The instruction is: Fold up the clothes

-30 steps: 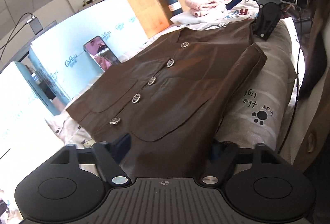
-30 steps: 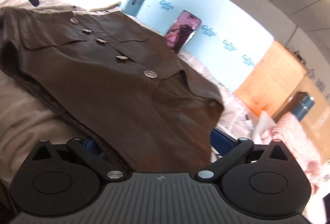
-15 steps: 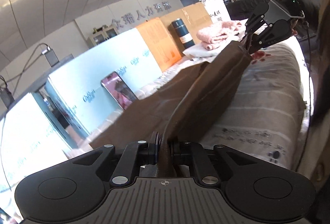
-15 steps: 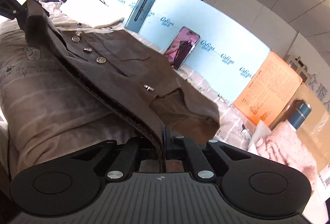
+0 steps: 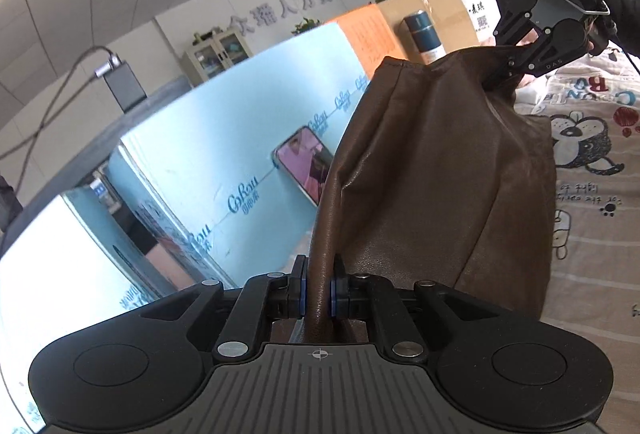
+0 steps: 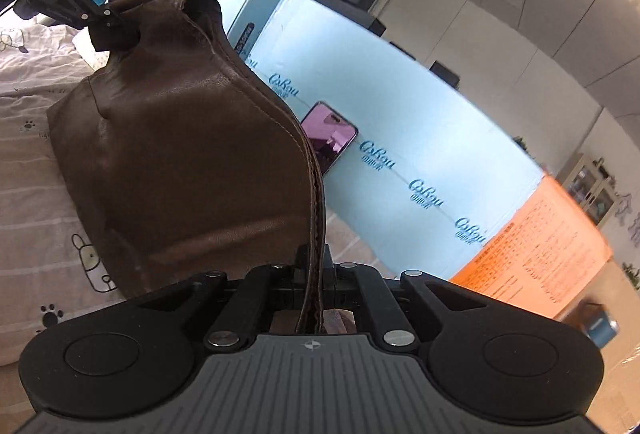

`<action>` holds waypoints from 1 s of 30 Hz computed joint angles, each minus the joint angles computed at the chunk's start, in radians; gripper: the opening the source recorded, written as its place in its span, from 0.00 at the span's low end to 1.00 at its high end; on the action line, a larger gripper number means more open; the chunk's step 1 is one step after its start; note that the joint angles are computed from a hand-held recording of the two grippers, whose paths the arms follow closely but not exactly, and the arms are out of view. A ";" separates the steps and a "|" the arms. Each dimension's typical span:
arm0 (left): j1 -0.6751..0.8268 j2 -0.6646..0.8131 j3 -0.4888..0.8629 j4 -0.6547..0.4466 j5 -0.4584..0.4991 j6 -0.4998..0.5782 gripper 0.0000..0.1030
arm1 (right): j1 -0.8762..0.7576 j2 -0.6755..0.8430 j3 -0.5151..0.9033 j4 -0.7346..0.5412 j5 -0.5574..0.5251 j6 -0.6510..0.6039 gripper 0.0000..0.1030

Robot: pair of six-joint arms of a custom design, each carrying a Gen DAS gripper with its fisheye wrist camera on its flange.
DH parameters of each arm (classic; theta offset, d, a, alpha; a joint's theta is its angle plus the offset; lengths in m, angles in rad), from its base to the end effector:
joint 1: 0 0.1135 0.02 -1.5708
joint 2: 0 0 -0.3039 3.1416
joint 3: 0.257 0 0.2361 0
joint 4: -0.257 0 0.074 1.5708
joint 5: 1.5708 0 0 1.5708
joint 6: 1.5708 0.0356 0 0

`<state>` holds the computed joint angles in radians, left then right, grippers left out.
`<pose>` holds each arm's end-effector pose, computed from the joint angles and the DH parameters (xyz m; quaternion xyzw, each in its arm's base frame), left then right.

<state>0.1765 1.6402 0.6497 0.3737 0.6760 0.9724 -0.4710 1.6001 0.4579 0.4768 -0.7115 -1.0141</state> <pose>0.2987 0.0307 0.1997 0.4651 0.7136 -0.0120 0.5237 0.2403 -0.0963 0.1722 -0.3729 0.7712 -0.0465 0.5139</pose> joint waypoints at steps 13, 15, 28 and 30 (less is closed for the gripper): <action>0.025 0.411 0.422 -0.333 0.073 -0.154 0.58 | 0.043 0.458 0.328 -0.041 0.009 0.287 0.36; 0.049 0.447 0.450 -0.368 0.122 -0.214 0.88 | 0.012 0.495 0.307 0.048 -0.022 0.465 0.45; 0.103 0.484 0.290 -0.063 0.296 -0.464 0.84 | -0.043 0.480 0.199 0.161 -0.038 0.795 0.24; 0.093 0.480 0.269 0.021 0.249 -0.507 0.35 | -0.036 0.486 0.184 0.204 -0.023 0.817 0.23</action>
